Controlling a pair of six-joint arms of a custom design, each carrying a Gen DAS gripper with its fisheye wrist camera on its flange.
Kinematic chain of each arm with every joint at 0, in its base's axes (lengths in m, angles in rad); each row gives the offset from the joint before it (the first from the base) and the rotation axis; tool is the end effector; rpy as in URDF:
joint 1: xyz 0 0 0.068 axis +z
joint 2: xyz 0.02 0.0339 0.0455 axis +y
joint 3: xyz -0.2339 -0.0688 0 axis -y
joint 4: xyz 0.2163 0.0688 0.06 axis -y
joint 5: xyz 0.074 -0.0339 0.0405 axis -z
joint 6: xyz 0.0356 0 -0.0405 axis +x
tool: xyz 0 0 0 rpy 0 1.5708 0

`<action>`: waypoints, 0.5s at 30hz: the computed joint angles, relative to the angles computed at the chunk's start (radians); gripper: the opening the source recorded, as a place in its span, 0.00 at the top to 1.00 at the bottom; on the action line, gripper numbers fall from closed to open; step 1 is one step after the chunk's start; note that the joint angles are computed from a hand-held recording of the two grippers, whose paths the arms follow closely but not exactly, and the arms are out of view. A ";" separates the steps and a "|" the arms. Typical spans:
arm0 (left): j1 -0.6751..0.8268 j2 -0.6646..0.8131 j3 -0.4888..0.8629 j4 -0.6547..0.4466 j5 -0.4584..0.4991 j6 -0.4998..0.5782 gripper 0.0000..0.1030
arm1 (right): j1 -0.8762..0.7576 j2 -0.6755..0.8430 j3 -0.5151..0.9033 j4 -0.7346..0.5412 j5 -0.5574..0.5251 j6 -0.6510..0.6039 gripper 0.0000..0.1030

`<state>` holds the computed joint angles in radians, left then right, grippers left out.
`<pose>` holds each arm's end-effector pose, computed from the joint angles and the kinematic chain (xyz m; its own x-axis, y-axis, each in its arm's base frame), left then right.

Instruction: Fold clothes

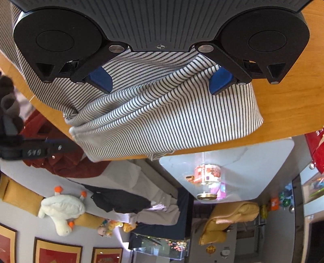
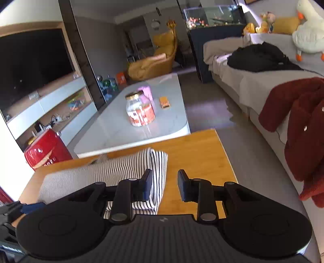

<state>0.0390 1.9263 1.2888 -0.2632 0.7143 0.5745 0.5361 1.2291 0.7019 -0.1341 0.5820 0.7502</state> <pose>0.3742 -0.0087 0.1732 -0.4525 0.3932 -0.8004 0.7421 0.6637 -0.0935 0.2169 0.1061 0.2132 -0.4229 0.4112 -0.8075 0.3207 0.9014 0.2911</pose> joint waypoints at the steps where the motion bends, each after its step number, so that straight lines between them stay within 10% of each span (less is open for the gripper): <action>1: 0.001 -0.005 -0.014 0.016 0.005 0.007 0.00 | 0.010 -0.016 0.008 0.011 0.007 -0.014 0.73; 15: 0.065 0.033 0.050 -0.090 0.097 0.070 0.00 | 0.077 0.342 0.098 0.236 -0.035 -0.022 0.68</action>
